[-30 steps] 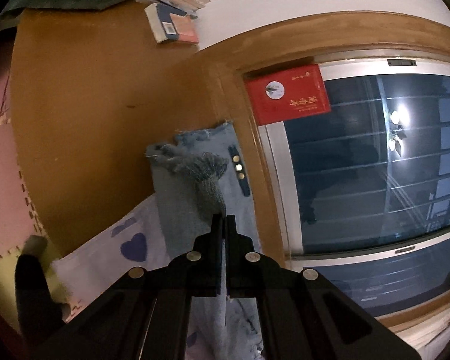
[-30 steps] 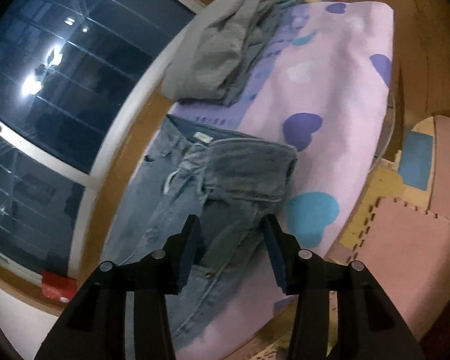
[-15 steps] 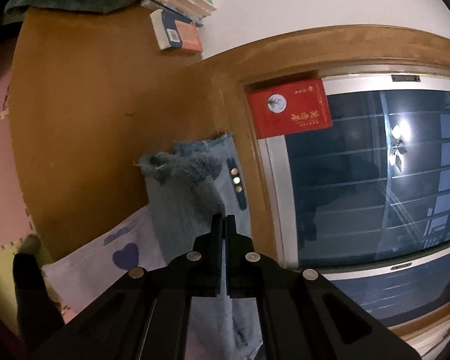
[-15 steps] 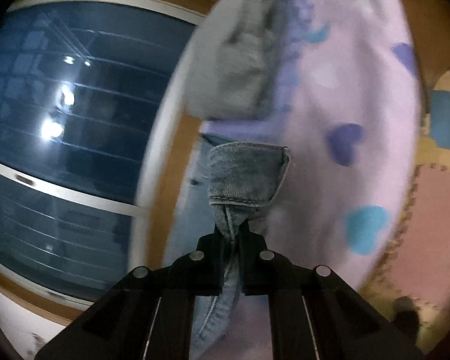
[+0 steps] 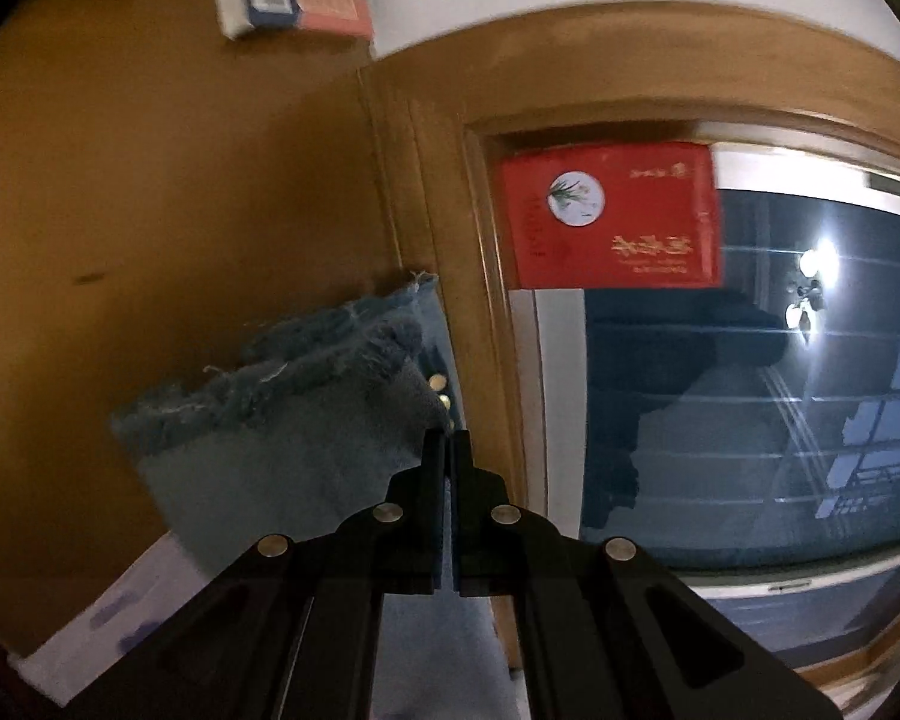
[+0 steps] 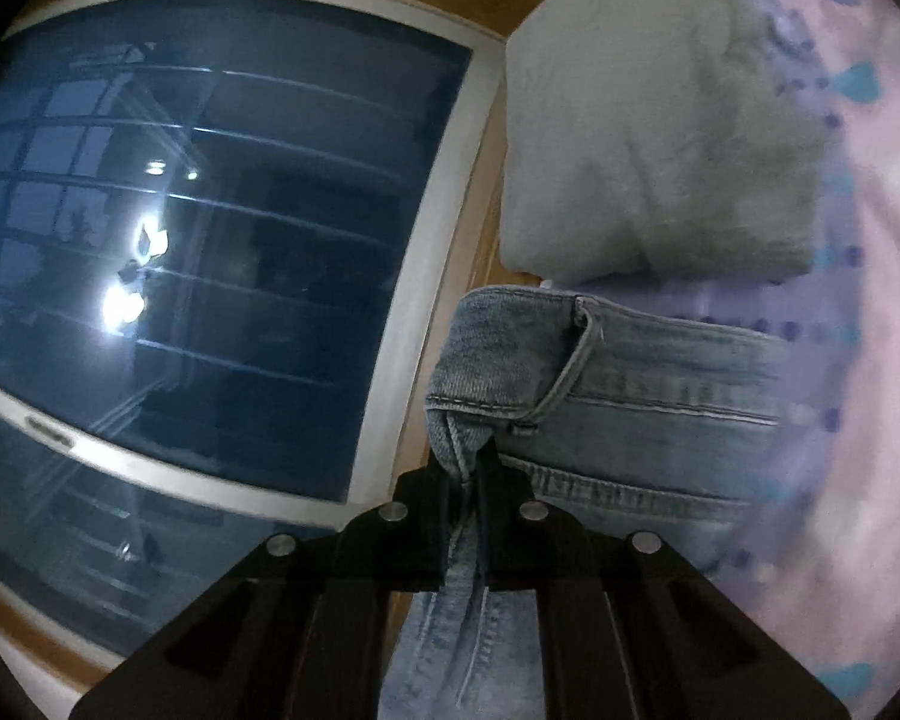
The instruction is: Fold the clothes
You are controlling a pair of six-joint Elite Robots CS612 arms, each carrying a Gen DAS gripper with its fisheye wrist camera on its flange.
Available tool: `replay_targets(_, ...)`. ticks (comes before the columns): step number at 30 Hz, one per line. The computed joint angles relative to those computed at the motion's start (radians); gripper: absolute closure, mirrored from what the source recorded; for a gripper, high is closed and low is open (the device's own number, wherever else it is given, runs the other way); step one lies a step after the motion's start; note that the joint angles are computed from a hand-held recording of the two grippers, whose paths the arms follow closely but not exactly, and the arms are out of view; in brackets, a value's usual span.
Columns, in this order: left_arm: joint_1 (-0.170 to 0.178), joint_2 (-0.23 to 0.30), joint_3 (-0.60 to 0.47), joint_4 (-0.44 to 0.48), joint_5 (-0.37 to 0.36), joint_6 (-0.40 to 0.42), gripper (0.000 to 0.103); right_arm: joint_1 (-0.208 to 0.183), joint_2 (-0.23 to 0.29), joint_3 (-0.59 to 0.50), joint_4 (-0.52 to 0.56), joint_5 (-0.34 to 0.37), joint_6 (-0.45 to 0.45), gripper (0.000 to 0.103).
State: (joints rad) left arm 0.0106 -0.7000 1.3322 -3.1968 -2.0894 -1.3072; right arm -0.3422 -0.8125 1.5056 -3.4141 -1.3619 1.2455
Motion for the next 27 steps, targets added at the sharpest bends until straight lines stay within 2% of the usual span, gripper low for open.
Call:
replay_targets(5,-0.007,0.079,-0.167,0.137,0.000,0.028,0.103,0.018,0.072,-0.139,0.112,-0.043,-0.006,0.097)
replay_targets(10,-0.016,0.125,-0.261,0.218,0.025,0.029,0.103,0.020,0.129,-0.260,0.237,-0.039,-0.069,0.097)
replay_targets(15,-0.026,0.168,-0.350,0.348,0.059,0.062,0.103,0.020,0.196,-0.389,0.402,-0.034,-0.124,0.097)
replay_targets(18,-0.030,0.199,-0.404,0.399,0.073,0.063,0.103,0.029,0.231,-0.445,0.480,-0.066,-0.142,0.097)
replay_targets(21,-0.031,0.235,-0.472,0.496,0.092,0.105,0.103,0.046,0.259,-0.501,0.567,-0.147,-0.244,0.097)
replay_targets(23,-0.034,0.239,-0.479,0.497,0.120,0.134,0.102,0.054,0.274,-0.530,0.610,-0.179,-0.285,0.097)
replay_targets(26,-0.035,0.219,-0.437,0.427,0.210,0.124,0.101,0.057,0.282,-0.537,0.608,-0.194,-0.297,0.097)
replay_targets(27,-0.031,0.213,-0.422,0.390,0.218,0.116,0.098,0.057,0.283,-0.538,0.604,-0.197,-0.300,0.097)
